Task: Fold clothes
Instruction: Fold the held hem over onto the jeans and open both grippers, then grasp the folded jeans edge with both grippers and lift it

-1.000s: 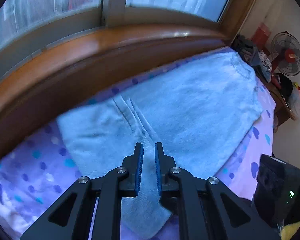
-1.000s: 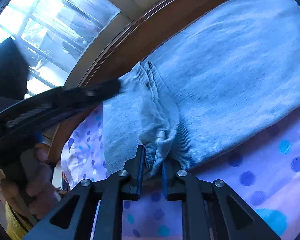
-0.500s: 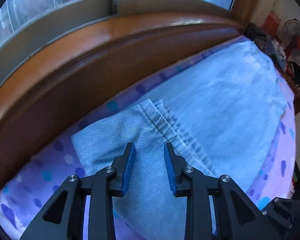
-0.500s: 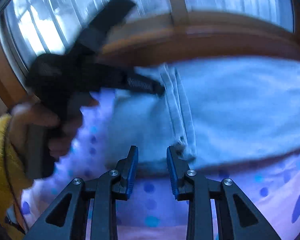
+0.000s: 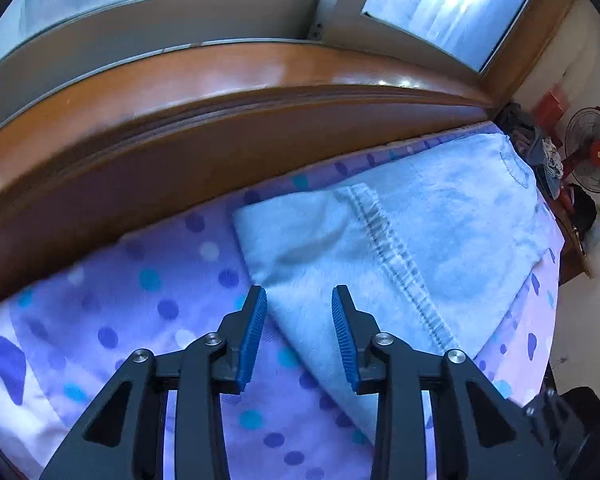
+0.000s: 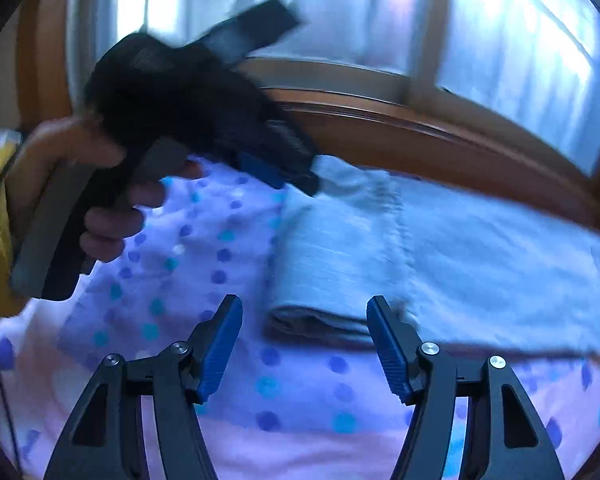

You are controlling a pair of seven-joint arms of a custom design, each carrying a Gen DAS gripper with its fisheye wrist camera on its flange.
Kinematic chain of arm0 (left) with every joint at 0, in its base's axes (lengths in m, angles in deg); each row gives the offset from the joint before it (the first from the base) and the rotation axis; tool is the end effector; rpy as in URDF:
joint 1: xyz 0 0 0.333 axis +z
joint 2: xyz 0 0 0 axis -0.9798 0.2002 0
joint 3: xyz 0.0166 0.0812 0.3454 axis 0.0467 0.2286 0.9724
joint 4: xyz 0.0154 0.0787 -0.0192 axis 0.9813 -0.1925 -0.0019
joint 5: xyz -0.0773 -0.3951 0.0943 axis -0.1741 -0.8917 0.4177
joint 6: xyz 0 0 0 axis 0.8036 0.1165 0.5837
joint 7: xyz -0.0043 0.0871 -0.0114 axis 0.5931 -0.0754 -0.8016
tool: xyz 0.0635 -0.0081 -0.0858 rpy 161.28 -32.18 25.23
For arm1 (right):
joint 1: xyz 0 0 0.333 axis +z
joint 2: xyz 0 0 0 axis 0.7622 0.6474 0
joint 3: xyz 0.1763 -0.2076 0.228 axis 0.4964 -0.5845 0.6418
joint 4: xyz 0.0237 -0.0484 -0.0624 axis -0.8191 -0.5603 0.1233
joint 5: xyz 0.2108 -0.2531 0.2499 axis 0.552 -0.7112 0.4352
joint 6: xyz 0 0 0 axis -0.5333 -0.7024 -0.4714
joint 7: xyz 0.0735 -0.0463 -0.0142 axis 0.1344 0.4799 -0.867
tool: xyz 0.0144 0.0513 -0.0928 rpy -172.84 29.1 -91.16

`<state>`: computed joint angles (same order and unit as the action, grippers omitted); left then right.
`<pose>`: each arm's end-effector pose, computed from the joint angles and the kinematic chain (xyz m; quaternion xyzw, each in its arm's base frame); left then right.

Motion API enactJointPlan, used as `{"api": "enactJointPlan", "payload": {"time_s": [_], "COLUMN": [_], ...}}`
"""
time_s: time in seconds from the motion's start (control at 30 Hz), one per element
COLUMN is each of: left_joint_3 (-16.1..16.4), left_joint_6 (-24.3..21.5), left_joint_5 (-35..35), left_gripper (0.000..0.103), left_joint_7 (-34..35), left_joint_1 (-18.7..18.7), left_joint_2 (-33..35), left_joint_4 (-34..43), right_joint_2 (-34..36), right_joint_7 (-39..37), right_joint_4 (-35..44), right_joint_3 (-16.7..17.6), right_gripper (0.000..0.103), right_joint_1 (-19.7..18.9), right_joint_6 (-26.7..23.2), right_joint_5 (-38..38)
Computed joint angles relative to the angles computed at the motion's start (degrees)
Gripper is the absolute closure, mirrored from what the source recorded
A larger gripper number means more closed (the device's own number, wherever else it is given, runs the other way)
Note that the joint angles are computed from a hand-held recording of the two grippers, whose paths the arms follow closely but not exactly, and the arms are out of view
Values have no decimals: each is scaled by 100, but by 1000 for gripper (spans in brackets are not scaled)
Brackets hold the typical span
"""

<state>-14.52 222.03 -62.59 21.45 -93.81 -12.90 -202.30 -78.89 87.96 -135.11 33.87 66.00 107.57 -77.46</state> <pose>0.5252 -0.2819 0.4773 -0.5592 0.7794 -0.2809 0.0323 0.3020 0.3093 0.4839 -0.7387 0.5479 -0.2882 0.2666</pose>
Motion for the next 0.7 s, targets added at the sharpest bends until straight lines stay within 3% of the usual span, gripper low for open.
{"api": "enactJointPlan", "payload": {"time_s": [0.1,0.2,0.23,0.33,0.47,0.57,0.7], "left_joint_3": [-18,-36,-44,-51,20,13,-74], "left_joint_6": [-16,-27,-22,-20,141,-35,103], "left_joint_5": [122,273,282,421,1122,1227,1088], "left_gripper": [69,67,65,65,64,63,64], "left_joint_7": [-204,-498,-575,-887,-1832,-2102,-2054], "left_joint_1": [-20,-36,-36,-45,-51,-38,-67], "left_joint_2": [82,209,232,281,160,296,325], "left_joint_4": [37,102,118,156,17,158,164], "right_joint_2": [524,839,830,797,709,693,717], "right_joint_7": [213,224,239,282,-90,-335,-843], "right_joint_4": [429,572,523,413,192,129,22], "right_joint_3": [397,230,84,-275,-642,-671,-882], "right_gripper": [39,41,42,61,61,60,62], "right_joint_1": [-245,-59,27,212,331,290,346], "right_joint_6": [-317,-621,-538,-373,119,292,617], "right_joint_5": [-527,-567,-516,-423,-185,-58,417]}}
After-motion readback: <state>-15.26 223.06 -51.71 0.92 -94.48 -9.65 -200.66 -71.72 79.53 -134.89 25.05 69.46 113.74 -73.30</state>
